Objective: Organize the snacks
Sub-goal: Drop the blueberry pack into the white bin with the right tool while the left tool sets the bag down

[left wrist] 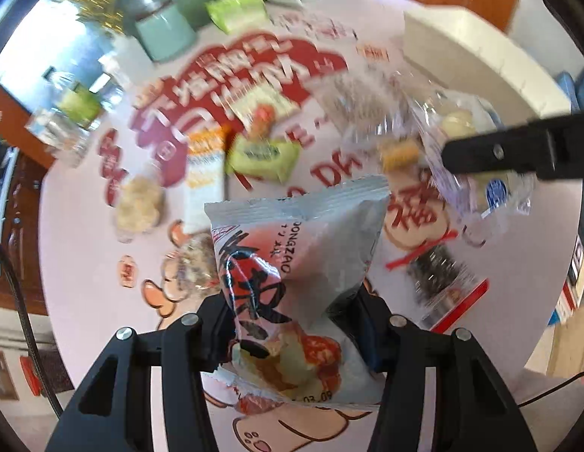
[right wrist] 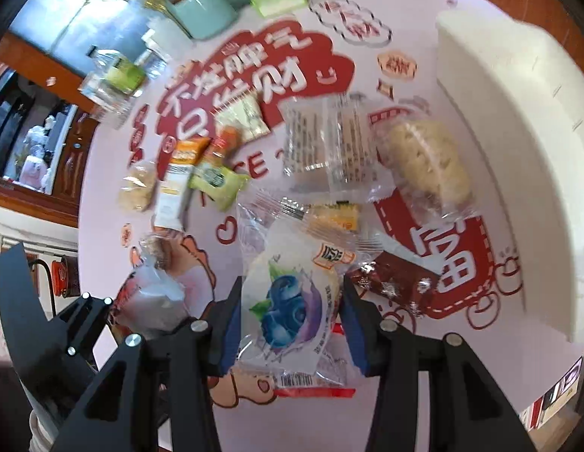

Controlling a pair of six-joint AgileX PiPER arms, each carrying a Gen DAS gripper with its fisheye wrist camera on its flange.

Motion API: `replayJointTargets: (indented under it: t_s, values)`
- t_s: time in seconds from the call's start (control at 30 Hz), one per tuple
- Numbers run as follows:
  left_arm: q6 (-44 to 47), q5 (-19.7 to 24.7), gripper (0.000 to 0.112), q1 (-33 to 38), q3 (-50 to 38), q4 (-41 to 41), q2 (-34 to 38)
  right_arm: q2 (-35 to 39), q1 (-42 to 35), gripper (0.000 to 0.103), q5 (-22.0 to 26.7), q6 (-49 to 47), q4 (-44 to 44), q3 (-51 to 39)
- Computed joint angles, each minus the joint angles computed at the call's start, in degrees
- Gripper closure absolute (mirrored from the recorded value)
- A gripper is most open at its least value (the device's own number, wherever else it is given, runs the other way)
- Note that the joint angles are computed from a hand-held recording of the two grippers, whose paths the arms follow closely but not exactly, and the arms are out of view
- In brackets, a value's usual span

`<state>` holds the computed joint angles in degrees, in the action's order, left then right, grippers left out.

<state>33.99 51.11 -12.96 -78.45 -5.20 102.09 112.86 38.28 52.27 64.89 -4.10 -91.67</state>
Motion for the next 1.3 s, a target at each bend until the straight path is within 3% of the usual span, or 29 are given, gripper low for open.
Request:
replayJointTargets:
  t_s: [0.23, 0.47, 0.7, 0.9, 1.03, 1.07, 1.1, 1.13, 1.2, 1.3]
  values:
    - [-14.7, -2.1, 0.06, -6.9, -0.4, 6.1, -7.3, -10.0, 2.5, 0.056, -0.2, 1.3, -7.3, 5.9]
    - [-39.7, -0.6, 0.06, -22.4, -6.8, 16.7, -8.1, -25.4, 0.3, 0.056, -0.2, -2.9, -12.1, 19.4]
    - [-57.9, 2.5, 0.06, -37.3, -22.3, 24.9, 3.5, -38.8, -11.3, 0.055, 2.5, -17.4, -11.6, 30.7]
    - [-61.7, 9.1, 0.06, -42.6, -38.6, 23.8, 15.8, -44.0, -27.6, 0.055, 0.6, -33.2, -6.0, 37.3]
    - [-63.6, 13.3, 0.058, -43.6, -46.9, 23.9, 21.9, -43.5, -35.2, 0.054, -1.2, -42.4, -1.9, 38.6]
    - [-63.8, 14.0, 0.056, -43.5, -48.4, 23.8, 23.0, -43.4, -36.2, 0.054, -1.5, -43.7, -1.2, 38.8]
    - [-64.0, 14.7, 0.044, -43.3, -49.6, 23.5, 23.9, -43.4, -36.8, 0.053, -1.8, -44.4, -1.0, 39.0]
    - [-64.2, 15.0, 0.024, -43.2, -50.1, 23.2, 24.3, -43.4, -36.9, 0.053, -2.0, -44.5, -1.4, 39.1]
    - [-66.2, 14.0, 0.018, -43.0, -48.5, 24.2, 23.6, -43.7, -37.1, 0.052, -2.7, -44.6, -2.2, 39.6]
    - [-66.7, 13.0, 0.017, -42.8, -47.5, 23.6, 23.0, -44.3, -36.3, 0.047, -3.4, -43.5, -4.8, 40.1]
